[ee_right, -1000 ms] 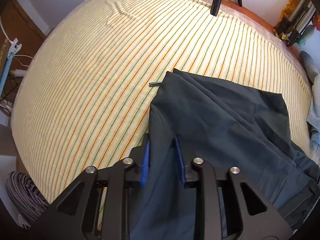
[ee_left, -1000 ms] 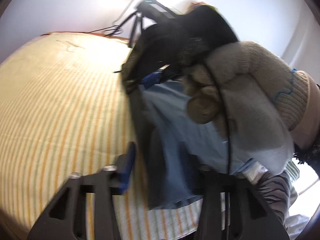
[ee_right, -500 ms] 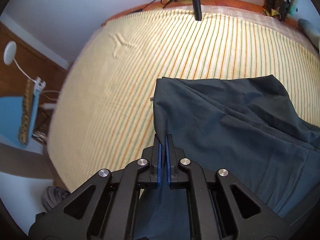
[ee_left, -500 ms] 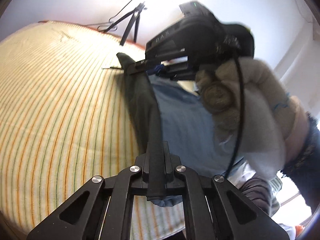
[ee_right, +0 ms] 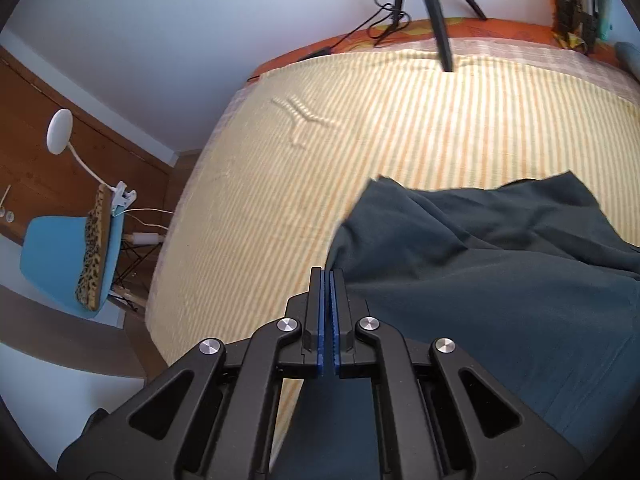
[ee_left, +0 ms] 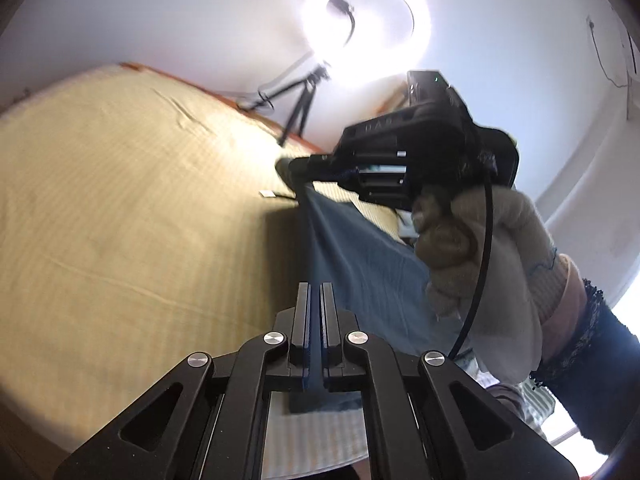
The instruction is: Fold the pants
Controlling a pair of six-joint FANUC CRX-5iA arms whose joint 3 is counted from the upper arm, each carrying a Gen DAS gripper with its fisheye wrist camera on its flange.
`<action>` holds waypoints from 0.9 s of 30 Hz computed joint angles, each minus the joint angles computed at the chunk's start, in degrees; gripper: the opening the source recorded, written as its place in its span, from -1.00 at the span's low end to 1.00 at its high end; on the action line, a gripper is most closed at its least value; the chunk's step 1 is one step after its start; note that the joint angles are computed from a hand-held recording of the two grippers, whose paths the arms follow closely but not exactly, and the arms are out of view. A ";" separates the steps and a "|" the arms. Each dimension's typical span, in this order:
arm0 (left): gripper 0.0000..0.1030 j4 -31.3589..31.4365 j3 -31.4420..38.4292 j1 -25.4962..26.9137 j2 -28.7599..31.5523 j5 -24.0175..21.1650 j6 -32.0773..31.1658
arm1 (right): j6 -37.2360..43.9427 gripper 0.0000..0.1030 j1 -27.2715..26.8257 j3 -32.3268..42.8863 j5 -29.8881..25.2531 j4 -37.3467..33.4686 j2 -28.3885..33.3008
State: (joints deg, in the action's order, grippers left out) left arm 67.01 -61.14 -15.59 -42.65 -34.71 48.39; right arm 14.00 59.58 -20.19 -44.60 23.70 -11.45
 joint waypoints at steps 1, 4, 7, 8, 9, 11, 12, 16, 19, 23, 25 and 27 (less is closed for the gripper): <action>-0.97 -1.49 -0.13 2.20 -1.67 -1.50 0.93 | 0.51 -0.98 0.26 0.87 0.52 -0.25 0.80; -0.97 -2.36 -0.64 8.80 -4.31 -8.28 1.00 | 1.60 -0.98 1.88 5.13 -3.97 1.84 4.93; -0.96 -5.12 -0.19 12.78 -4.57 -13.04 2.27 | 5.50 -0.98 1.41 7.94 -5.23 -2.35 6.13; -0.91 -6.68 0.05 13.79 -4.33 -14.45 3.73 | 5.45 -0.98 1.68 8.42 -6.99 -1.78 6.50; -0.87 -6.42 -0.11 13.02 -3.26 -13.59 3.94 | 5.82 -0.96 2.05 9.23 -9.59 -1.00 7.19; -0.29 -5.19 -0.32 11.96 -0.70 -13.86 4.10 | 7.68 -0.82 1.89 10.36 -13.15 -2.31 7.78; -0.15 -4.73 -0.15 11.03 1.18 -13.65 4.65 | 8.22 -0.58 1.71 10.54 -14.34 -3.16 7.80; -0.07 -6.86 1.02 7.63 4.76 -11.46 7.95 | 7.86 -0.12 1.27 9.55 -17.57 -2.66 7.43; -0.07 -6.86 0.73 6.67 4.81 -11.04 8.52 | 8.77 -0.10 0.21 10.50 -20.22 -4.04 8.31; -0.20 -5.56 0.64 3.46 5.11 -9.37 7.91 | 10.38 -0.08 -0.24 12.48 -22.44 -5.06 10.43; -0.68 -4.95 0.59 1.78 5.11 -8.28 7.74 | 11.14 -0.03 -0.31 13.77 -23.26 -5.72 11.87; -0.71 -4.12 0.69 -0.98 5.20 -5.59 7.34 | 11.39 -0.02 -0.14 14.81 -24.39 -5.60 13.18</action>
